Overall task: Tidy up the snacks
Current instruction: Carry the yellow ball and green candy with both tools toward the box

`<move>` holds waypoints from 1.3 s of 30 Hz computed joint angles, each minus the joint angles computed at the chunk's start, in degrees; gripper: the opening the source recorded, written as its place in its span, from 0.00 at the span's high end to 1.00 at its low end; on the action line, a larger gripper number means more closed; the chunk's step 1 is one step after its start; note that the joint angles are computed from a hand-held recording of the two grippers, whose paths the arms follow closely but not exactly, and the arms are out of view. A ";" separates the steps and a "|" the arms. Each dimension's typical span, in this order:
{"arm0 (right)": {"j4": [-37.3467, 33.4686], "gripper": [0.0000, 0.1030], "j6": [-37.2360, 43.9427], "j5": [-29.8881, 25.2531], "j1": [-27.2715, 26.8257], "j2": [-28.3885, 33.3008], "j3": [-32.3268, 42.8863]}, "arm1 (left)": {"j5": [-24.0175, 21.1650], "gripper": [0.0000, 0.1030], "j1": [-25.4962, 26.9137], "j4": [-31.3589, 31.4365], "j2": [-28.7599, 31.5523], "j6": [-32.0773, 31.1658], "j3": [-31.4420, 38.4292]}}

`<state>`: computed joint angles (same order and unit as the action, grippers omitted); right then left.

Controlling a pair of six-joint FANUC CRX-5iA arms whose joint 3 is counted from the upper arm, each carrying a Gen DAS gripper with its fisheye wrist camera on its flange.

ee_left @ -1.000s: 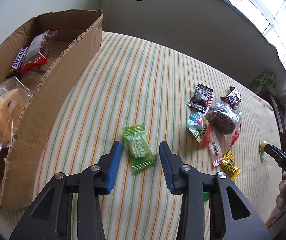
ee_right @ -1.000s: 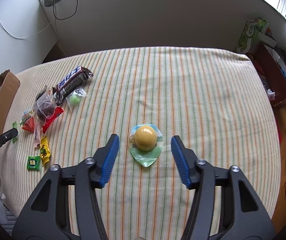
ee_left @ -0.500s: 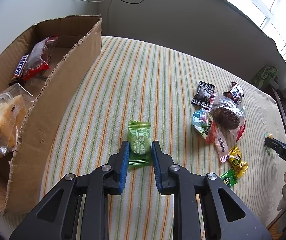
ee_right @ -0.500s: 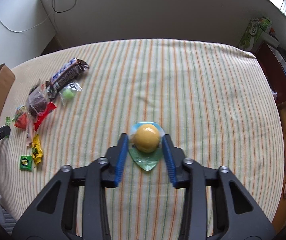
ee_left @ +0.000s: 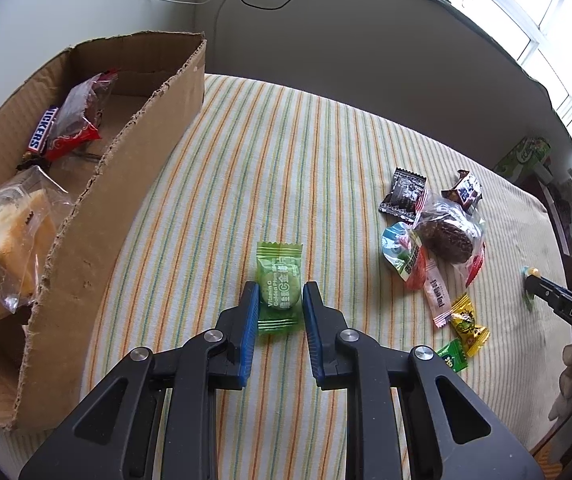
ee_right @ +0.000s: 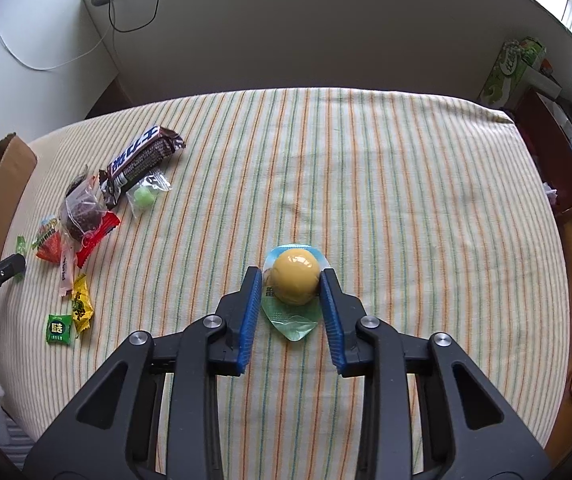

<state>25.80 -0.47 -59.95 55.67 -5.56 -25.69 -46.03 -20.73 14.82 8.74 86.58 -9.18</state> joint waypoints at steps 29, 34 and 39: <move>5.42 0.70 7.50 -1.52 1.85 5.27 14.08 | -0.99 0.80 6.19 6.98 -7.00 -7.28 -0.92; 5.29 0.70 11.57 -0.17 1.69 9.71 20.35 | -0.49 0.80 7.61 7.04 -7.61 -6.70 -1.35; 4.57 0.70 15.60 1.71 1.36 13.78 26.18 | -0.65 0.80 9.63 7.16 -8.50 -6.85 -1.69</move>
